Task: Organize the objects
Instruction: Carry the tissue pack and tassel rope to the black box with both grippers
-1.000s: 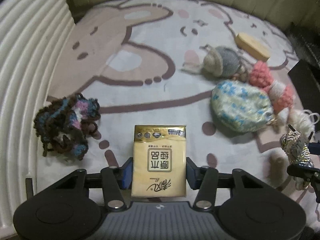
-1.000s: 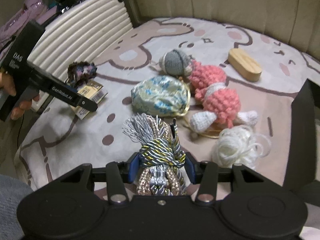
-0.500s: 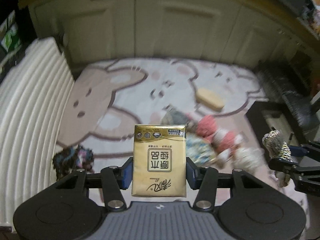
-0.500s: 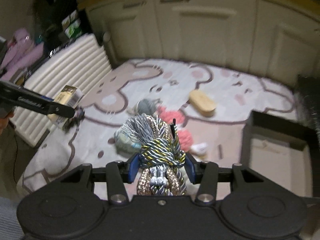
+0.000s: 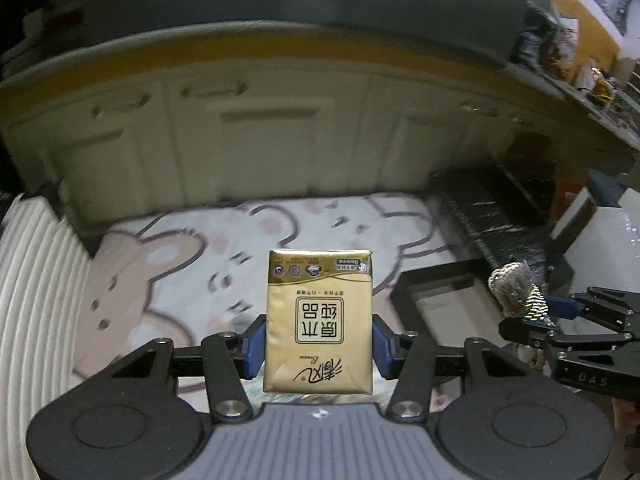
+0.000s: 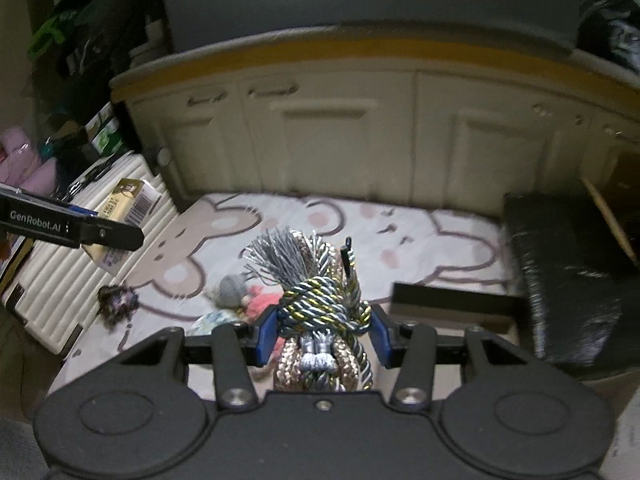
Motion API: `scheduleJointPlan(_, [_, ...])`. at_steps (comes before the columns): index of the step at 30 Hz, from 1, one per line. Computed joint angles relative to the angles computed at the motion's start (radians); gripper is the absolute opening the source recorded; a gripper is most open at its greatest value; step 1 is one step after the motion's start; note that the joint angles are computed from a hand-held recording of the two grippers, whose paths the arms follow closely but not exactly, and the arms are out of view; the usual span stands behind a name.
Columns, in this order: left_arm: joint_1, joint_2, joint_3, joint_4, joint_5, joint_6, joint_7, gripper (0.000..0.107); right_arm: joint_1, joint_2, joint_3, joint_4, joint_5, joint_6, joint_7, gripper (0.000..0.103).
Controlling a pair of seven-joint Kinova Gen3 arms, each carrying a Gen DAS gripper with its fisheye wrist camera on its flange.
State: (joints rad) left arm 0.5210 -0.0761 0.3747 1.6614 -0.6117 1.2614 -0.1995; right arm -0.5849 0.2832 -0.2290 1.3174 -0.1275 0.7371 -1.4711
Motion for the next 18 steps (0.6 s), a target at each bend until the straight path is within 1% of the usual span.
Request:
scheduleJointPlan(4, [0.02,0.08,-0.009,-0.082,-0.05,-0.016,-0.008,0.052,0.007,-0.001,0.027,-0.029,0.033,0.012,-0.023,0.049])
scheduleJointPlan(9, [0.056,0.176,-0.079,-0.157,-0.061,-0.096,-0.05,0.052,0.031,0.029,0.051,-0.078,0.061,0.03,-0.043,0.049])
scheduleJointPlan(11, [0.063,0.21,-0.109,-0.18,-0.052,-0.141,-0.059,0.052,0.036,0.049,0.063,-0.1,0.074,0.04,-0.059,0.049])
scheduleJointPlan(14, [0.068,0.256,-0.156,-0.191,-0.03,-0.232,-0.053,0.052,0.039,0.082,0.078,-0.127,0.096,0.057,-0.084,0.049])
scheduleJointPlan(18, [0.062,0.311,-0.209,-0.178,0.039,-0.368,-0.055,0.052,0.037,0.136,0.099,-0.173,0.127,0.088,-0.119,0.049])
